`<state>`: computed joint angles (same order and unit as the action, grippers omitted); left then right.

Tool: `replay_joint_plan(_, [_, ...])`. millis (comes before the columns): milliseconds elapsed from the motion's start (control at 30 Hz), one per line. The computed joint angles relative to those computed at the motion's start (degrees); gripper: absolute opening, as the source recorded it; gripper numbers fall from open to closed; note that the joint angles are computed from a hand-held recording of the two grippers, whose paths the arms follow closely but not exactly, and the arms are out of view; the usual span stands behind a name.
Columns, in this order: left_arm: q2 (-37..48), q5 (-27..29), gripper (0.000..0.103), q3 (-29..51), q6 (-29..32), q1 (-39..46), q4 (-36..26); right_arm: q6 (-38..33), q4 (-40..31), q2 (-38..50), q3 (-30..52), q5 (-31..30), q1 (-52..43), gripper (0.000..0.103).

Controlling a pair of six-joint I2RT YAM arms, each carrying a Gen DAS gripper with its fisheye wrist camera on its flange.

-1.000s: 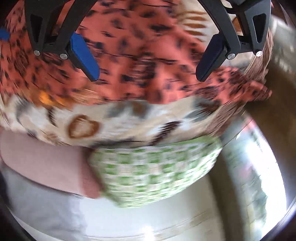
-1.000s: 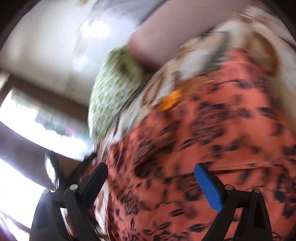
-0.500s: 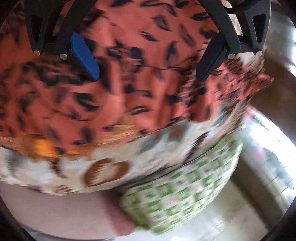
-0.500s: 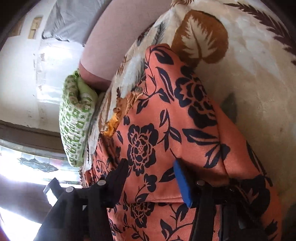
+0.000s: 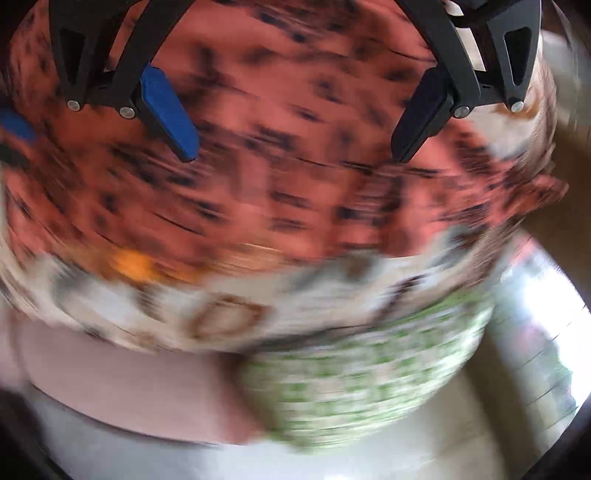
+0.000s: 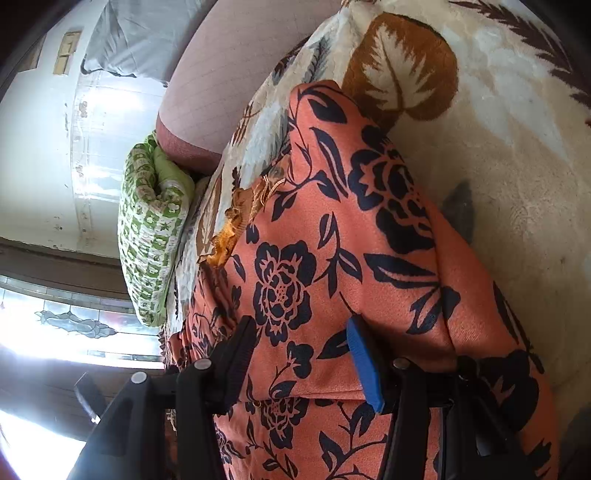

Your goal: Fold small clothes

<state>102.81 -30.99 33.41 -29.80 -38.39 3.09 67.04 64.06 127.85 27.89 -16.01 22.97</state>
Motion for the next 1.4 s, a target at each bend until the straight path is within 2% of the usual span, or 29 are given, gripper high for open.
replay_joint_plan(100, [7.40,-4.72,0.103,6.61,-1.65,-5.37,-4.42,0.12,0.22,0.13,-0.09,0.57,0.23,0.056])
replay_joint_plan(167, [13.26,-8.97,0.103,11.16,-2.31,-5.12,-7.34,-0.02,-0.37,-0.11,0.13,1.10,0.55,0.056])
replay_joint_plan(200, [15.40,-9.49,0.103,12.77,-2.65,-4.21,-9.06,-0.10,-0.38,-0.05,0.20,0.98,0.46,0.056])
replay_joint_plan(233, [15.85,-6.63,0.103,12.75,-1.95,-1.86,-7.87,-0.08,-0.36,0.04,0.26,0.85,0.40,0.056])
replay_joint_plan(300, [12.04,-0.50,0.103,9.20,-2.43,2.61,-4.03,0.04,-0.49,0.07,0.41,0.50,0.27,0.056])
replay_joint_plan(333, [11.10,-0.21,0.103,8.55,-2.66,3.59,-3.64,-0.08,-0.45,0.13,0.47,0.24,0.16,0.056])
replay_joint_plan(433, [10.43,-7.95,0.103,8.48,-5.46,5.96,-6.48,-0.42,-0.51,0.24,0.60,-0.26,-0.07,0.056])
replay_joint_plan(467, [10.20,-8.29,0.103,8.42,-5.78,7.25,-7.09,-0.39,-0.44,0.29,0.61,-0.39,-0.15,0.056])
replay_joint_plan(533, [7.06,-4.06,0.103,5.81,-6.40,13.44,-6.49,-0.49,-0.20,0.46,0.60,-0.66,-0.32,0.056])
replay_joint_plan(567, [5.97,-3.87,0.103,4.91,-6.97,14.78,-6.49,-0.48,0.01,0.50,0.52,-0.67,-0.33,0.056])
replay_joint_plan(667, [1.80,-11.98,0.103,3.07,-10.25,16.61,-10.22,-0.64,0.14,0.57,0.46,-0.44,-0.21,0.056])
replay_joint_plan(733, [-2.90,-13.35,0.103,0.23,-9.43,18.19,-9.15,-0.65,0.22,0.57,0.39,-0.14,-0.04,0.056])
replay_joint_plan(833, [-6.82,-11.72,0.103,-2.33,-8.14,19.90,-7.73,-0.64,0.01,-0.13,-0.01,-0.20,0.13,0.056])
replay_joint_plan(967, [-2.11,-8.46,0.103,-0.08,-6.21,22.19,-6.32,-1.58,-1.50,-2.62,-0.71,0.90,1.26,0.056])
replay_joint_plan(1067, [1.31,-5.51,0.103,1.49,-5.86,22.59,-7.28,-4.27,-6.36,-3.92,1.09,2.17,2.56,0.056])
replay_joint_plan(1167, [-6.30,-4.15,0.103,-3.34,-7.76,21.91,-4.04,-5.55,-8.25,-5.90,1.21,4.35,4.23,0.056])
replay_joint_plan(1233, [-9.80,-6.54,0.103,-5.44,-7.74,20.21,-0.74,-7.54,-9.42,-7.42,1.55,5.03,5.23,0.056])
replay_joint_plan(1333, [-4.86,-5.46,0.103,-2.26,-4.01,18.80,1.46,-8.71,-15.00,-6.35,4.91,4.91,6.37,0.057])
replay_joint_plan(1400, [-1.33,-4.70,0.103,-0.61,-1.57,17.67,4.11,-7.50,-12.53,-4.15,5.09,4.73,6.38,0.056])
